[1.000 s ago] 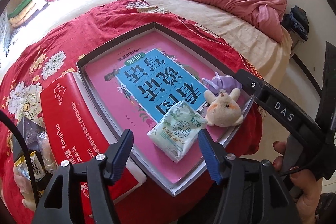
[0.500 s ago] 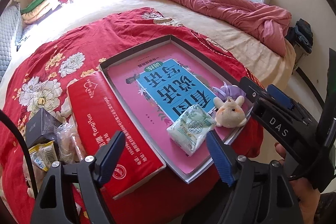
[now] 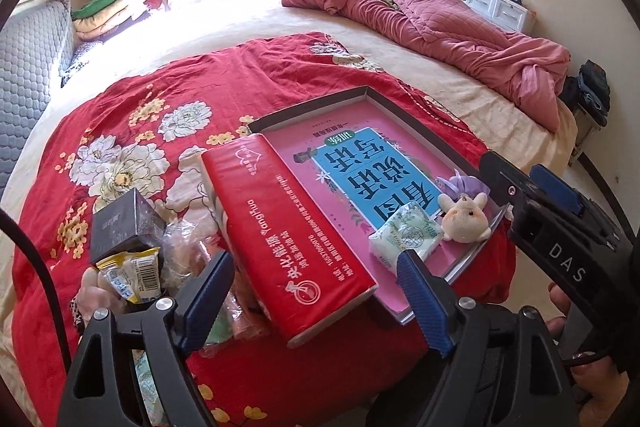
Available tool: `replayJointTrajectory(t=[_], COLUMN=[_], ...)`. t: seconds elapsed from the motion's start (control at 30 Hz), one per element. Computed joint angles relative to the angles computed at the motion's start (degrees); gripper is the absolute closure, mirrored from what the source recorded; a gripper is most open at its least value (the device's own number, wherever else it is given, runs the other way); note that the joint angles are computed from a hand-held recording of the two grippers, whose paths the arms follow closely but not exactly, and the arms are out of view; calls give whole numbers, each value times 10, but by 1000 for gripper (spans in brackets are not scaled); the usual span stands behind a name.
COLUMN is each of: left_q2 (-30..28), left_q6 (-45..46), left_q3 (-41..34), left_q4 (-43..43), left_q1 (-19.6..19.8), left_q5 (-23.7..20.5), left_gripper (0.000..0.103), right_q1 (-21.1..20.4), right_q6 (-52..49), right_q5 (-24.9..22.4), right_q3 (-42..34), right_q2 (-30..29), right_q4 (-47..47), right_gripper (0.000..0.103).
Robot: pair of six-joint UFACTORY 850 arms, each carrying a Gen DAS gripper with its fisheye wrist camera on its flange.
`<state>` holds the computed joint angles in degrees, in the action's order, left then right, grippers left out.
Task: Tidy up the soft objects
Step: 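Move both open tools back from the tray toward the pile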
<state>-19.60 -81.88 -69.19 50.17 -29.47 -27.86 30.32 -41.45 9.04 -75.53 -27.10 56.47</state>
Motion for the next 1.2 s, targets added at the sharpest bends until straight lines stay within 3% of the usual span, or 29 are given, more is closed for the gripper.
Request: replayJointTrajectory(t=[0.43,0.8,0.97,1.2], left_q2=[78,136,161,193], left_q6=[-95,-120,-131,-141], left_q3=[82,141,166,204], left_q4=[58,59,59,51], left_q1=[11,11,10,13], left_q5=[-7,-31,-41,-40], left_gripper=[20,20,20,20], right_q1=[40,70,82,101], right_q6=[47,164,291,348], right_q5=[-11,-30,-38,-41], right_q3=[12,15,18,18], right_q2=[30,42,45,45], right_q4=[-84,-237,-384,-467], right_gripper=[26,26,26,26])
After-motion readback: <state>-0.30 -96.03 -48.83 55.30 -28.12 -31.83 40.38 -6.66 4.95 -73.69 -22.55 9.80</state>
